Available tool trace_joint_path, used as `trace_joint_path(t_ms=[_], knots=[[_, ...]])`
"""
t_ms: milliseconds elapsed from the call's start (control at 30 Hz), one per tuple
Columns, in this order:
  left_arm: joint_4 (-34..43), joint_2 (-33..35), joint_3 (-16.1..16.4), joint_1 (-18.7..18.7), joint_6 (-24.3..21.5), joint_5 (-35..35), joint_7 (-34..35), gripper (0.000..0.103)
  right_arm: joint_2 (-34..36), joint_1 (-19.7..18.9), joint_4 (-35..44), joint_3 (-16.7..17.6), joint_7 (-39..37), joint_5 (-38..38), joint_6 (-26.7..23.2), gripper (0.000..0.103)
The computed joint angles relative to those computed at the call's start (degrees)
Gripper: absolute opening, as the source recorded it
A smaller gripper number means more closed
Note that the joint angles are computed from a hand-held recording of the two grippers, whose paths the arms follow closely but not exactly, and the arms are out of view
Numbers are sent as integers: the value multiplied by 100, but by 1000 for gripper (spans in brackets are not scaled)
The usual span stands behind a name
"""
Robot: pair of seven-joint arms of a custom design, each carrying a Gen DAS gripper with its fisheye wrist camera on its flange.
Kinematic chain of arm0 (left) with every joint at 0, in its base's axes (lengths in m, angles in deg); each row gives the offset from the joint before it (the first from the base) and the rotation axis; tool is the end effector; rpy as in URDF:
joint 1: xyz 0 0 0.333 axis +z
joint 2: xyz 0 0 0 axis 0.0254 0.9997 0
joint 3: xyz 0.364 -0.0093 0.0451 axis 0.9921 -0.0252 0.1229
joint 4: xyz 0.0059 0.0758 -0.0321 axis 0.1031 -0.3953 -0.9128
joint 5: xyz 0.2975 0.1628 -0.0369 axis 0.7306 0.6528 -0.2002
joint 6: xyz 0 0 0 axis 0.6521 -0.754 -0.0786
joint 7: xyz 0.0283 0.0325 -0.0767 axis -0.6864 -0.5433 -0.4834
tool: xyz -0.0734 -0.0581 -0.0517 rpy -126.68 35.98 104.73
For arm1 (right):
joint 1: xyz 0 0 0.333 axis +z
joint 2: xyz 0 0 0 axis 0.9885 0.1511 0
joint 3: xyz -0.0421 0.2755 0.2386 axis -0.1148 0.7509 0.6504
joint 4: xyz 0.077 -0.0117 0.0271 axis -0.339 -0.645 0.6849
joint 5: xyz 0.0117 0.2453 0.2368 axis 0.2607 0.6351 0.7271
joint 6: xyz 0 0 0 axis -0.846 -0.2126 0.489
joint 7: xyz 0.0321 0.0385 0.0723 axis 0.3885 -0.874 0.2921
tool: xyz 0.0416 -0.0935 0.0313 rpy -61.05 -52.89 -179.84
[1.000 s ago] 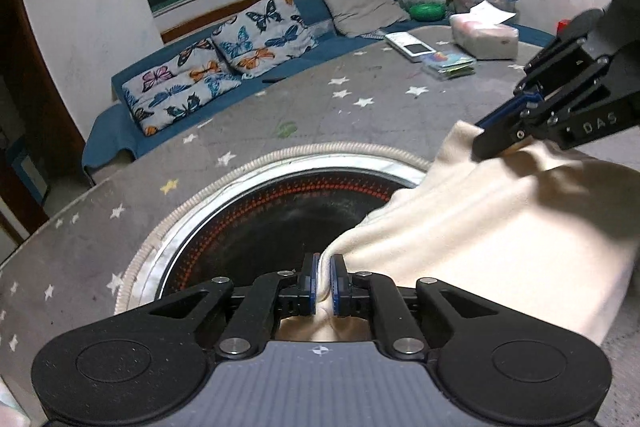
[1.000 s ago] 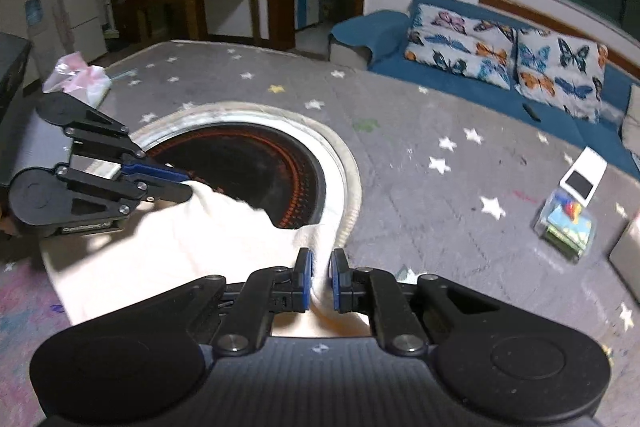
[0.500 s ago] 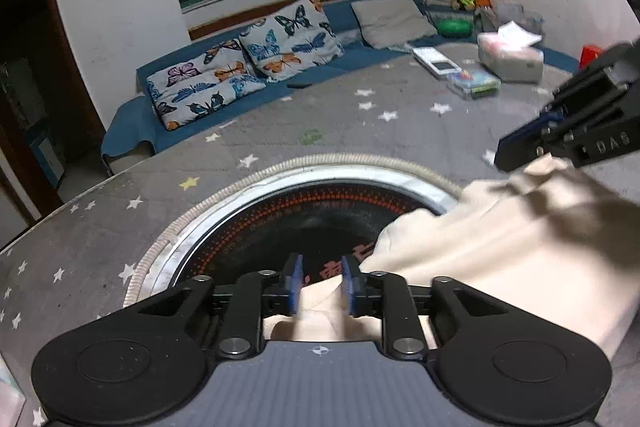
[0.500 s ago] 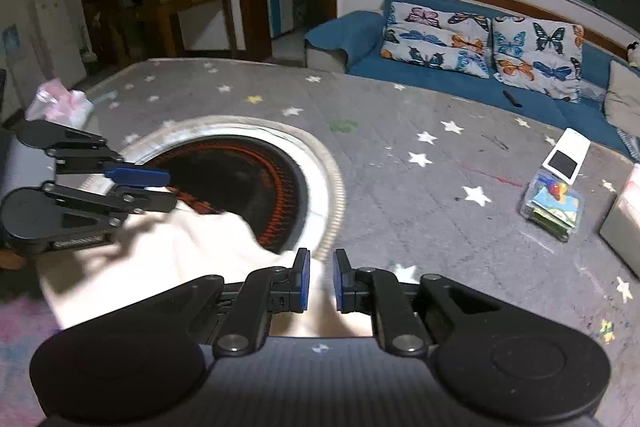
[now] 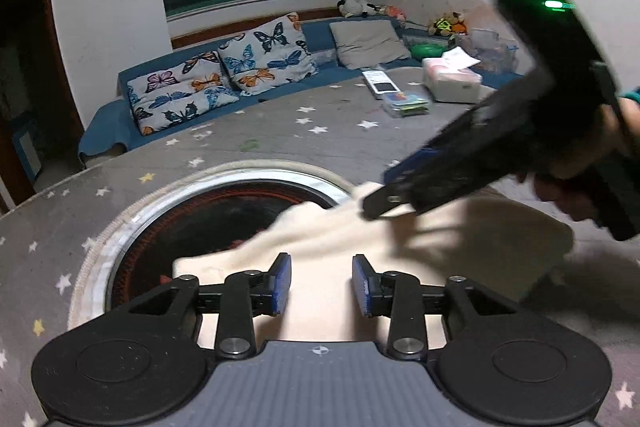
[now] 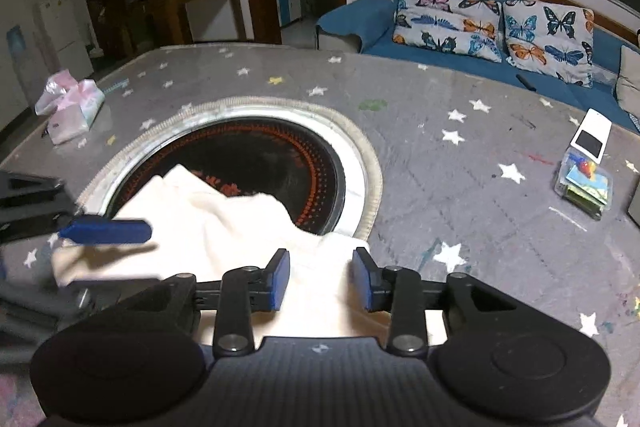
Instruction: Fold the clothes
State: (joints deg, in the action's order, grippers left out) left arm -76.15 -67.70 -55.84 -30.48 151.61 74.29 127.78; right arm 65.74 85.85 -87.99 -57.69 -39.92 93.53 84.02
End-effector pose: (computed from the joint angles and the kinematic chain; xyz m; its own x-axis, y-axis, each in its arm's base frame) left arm 0.5441 -0.2405 0.4819 -0.4361 -0.8944 -0.0995 -0.4960 0.3312 -0.8027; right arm 0.6123 0.0764 0.4692 0.5314 -0.8443 -0.0691 -0.6395 -0.3464 -0.6863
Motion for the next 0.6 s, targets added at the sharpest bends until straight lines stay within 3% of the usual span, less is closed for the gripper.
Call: trace_joint_path(t_ms=[200,433,600], knots=[[-110,-4,-325,268,36,-11,-37,40,179,248,-19,-52,384,-527,622,37],[-223,-48,-438,421,116,-80,-108,47,450,160,177,67,898,-908,849,40],[-252,-115,-1093,1161,85,25,-440,48,487,224,194,9,1313,-1471,965,40]])
